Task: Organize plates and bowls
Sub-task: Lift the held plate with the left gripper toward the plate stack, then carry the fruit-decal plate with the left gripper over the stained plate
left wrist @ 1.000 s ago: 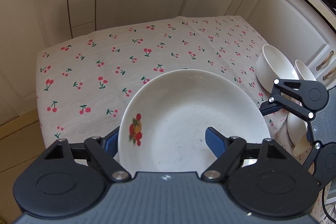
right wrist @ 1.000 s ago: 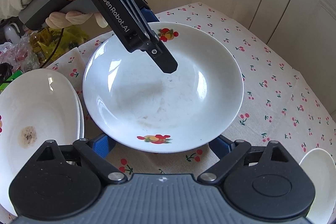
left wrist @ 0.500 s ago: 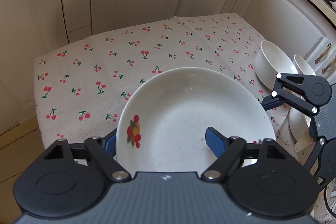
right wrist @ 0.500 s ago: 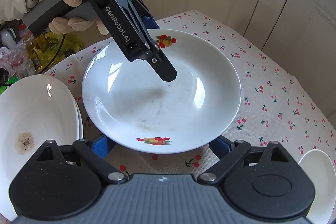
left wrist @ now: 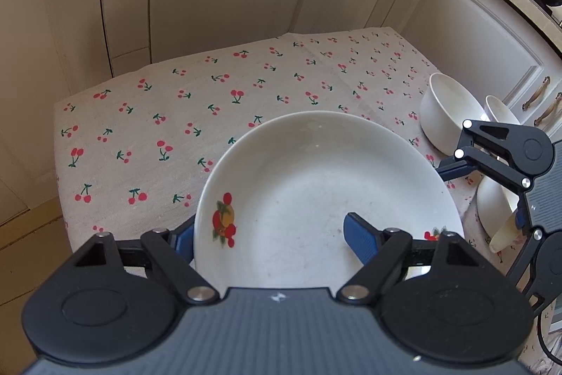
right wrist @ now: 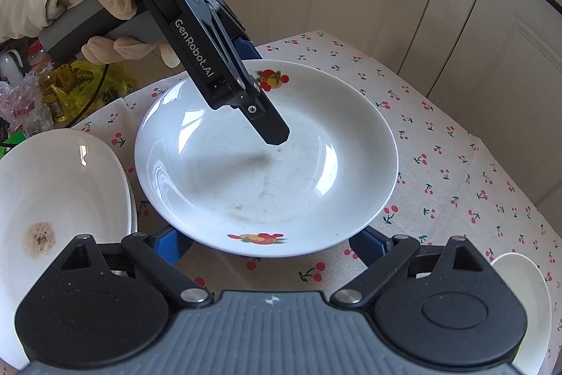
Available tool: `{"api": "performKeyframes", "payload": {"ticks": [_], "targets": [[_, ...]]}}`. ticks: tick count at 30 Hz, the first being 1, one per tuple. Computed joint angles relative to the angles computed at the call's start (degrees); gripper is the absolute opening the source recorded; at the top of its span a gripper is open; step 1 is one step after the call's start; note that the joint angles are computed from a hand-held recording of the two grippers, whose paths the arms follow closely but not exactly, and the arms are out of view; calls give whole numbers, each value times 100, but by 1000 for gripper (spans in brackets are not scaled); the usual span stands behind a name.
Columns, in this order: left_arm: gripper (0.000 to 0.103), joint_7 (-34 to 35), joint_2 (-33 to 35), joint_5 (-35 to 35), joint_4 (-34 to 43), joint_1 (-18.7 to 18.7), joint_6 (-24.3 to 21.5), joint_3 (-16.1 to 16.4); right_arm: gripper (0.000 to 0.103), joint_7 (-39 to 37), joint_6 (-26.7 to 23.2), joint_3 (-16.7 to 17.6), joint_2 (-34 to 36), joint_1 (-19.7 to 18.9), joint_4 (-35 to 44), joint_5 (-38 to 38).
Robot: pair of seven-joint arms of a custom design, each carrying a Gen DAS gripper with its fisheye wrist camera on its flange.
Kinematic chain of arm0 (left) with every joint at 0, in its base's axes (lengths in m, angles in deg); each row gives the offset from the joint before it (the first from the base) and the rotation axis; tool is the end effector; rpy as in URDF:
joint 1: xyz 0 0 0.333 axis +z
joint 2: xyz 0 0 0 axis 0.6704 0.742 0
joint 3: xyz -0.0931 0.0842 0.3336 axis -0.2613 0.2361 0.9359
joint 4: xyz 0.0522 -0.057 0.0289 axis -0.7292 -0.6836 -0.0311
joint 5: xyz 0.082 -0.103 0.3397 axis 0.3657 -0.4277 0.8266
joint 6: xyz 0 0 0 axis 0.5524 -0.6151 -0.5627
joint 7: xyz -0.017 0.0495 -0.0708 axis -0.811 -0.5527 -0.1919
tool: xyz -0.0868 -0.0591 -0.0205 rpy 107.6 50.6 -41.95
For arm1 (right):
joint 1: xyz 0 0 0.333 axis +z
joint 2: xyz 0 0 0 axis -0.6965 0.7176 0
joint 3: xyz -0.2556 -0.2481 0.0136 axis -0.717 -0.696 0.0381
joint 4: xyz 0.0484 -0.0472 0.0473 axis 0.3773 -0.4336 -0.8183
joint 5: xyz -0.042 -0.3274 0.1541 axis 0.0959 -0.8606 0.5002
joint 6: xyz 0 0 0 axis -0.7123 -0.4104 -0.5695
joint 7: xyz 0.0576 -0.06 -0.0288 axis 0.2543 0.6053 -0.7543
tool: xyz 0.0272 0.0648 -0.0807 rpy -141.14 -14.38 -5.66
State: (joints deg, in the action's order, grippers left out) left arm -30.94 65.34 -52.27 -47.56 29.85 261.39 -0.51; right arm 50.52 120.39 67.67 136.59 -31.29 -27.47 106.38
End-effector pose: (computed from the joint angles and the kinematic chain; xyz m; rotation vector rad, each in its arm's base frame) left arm 0.6467 -0.2529 0.2388 -1.9057 2.0241 -0.8640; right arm 0.6999 0.2729 0.2518 -2.5149 0.2119 -0.1846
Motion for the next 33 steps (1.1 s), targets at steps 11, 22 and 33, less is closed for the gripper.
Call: {"api": "performKeyframes", "payload": {"ticks": [11,22,33], "targets": [[82,-310,-354,36,-364,-488,202,551,97,-321,97,149,-324,-134,-374,286],[82,-799,-999,-41,-1177,-1807,574,1828,97,-1034,197,295,-1122,-374,-1377,1092],[82,-616,-1508,-1023,-2219,-3755,953,3382,97,-2011,94,182,-2002,-422,-2451,2174]]}}
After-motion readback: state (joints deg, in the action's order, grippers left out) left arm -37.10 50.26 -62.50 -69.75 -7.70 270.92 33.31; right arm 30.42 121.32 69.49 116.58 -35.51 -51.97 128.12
